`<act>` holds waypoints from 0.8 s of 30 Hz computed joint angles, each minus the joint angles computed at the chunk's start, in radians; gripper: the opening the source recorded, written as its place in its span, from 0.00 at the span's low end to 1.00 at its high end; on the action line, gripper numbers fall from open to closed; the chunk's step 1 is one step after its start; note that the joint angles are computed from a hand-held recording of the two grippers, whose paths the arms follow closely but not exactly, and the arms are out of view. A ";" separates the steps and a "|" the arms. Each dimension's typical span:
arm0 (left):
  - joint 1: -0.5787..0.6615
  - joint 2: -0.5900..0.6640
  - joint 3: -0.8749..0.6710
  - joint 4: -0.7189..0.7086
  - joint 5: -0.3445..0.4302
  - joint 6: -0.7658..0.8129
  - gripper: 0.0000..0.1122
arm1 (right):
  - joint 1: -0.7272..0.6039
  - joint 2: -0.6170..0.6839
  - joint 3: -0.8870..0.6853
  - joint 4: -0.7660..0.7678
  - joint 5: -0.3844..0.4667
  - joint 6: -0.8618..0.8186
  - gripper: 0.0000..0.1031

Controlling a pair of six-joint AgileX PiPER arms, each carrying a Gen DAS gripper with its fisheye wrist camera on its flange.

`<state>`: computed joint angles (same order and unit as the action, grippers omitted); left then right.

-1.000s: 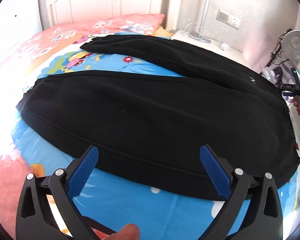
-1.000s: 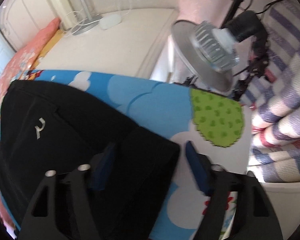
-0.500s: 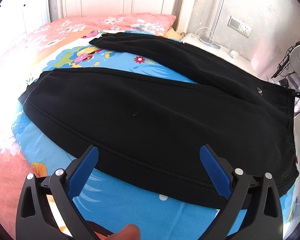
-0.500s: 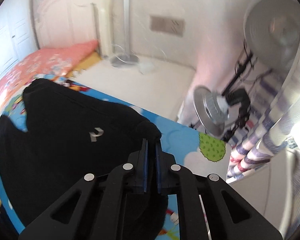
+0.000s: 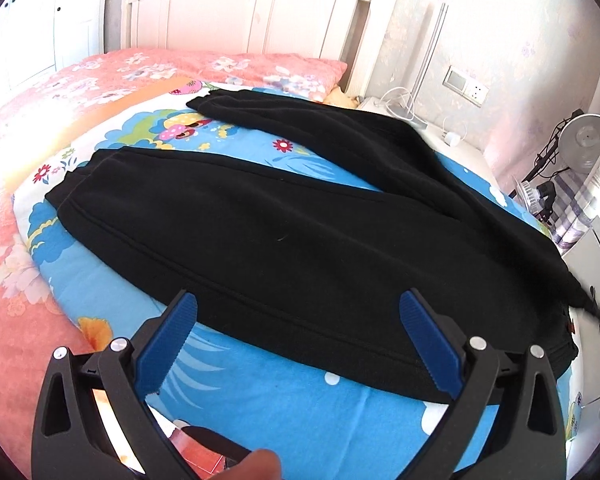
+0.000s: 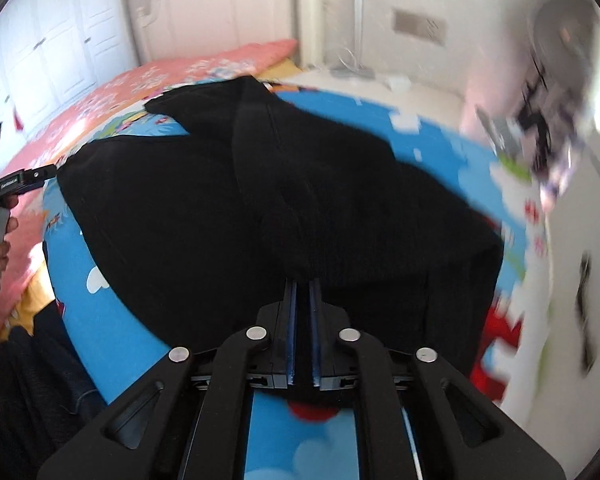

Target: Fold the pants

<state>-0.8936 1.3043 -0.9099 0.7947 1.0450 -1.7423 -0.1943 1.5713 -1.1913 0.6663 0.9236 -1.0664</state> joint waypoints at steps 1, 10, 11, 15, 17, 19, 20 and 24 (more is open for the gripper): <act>0.000 -0.006 0.002 0.003 0.002 -0.001 0.90 | -0.012 -0.011 0.040 -0.004 -0.030 0.052 0.06; 0.018 0.038 -0.016 -0.015 -0.062 0.022 0.90 | -0.126 0.019 0.117 0.285 0.105 0.324 0.78; 0.022 0.047 -0.020 -0.022 -0.076 0.029 0.90 | -0.097 0.023 0.113 0.308 0.078 0.338 0.75; 0.008 0.072 -0.043 -0.022 -0.085 0.041 0.90 | 0.019 0.085 0.045 0.269 -0.031 0.496 0.71; 0.000 0.075 -0.045 -0.019 -0.078 0.038 0.90 | 0.062 0.125 -0.004 0.201 -0.068 0.588 0.71; 0.004 0.069 -0.039 -0.016 -0.076 0.032 0.90 | 0.069 0.138 -0.012 0.153 -0.075 0.634 0.71; 0.006 0.067 -0.035 -0.016 -0.075 0.028 0.90 | 0.085 0.146 -0.024 0.119 -0.087 0.675 0.70; 0.024 0.057 -0.013 -0.025 -0.094 0.019 0.90 | 0.127 0.148 -0.025 0.032 -0.168 0.761 0.41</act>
<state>-0.8695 1.3618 -0.9228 0.7697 0.9508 -1.7234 -0.0672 1.7192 -1.2163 0.6981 0.7553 -0.3050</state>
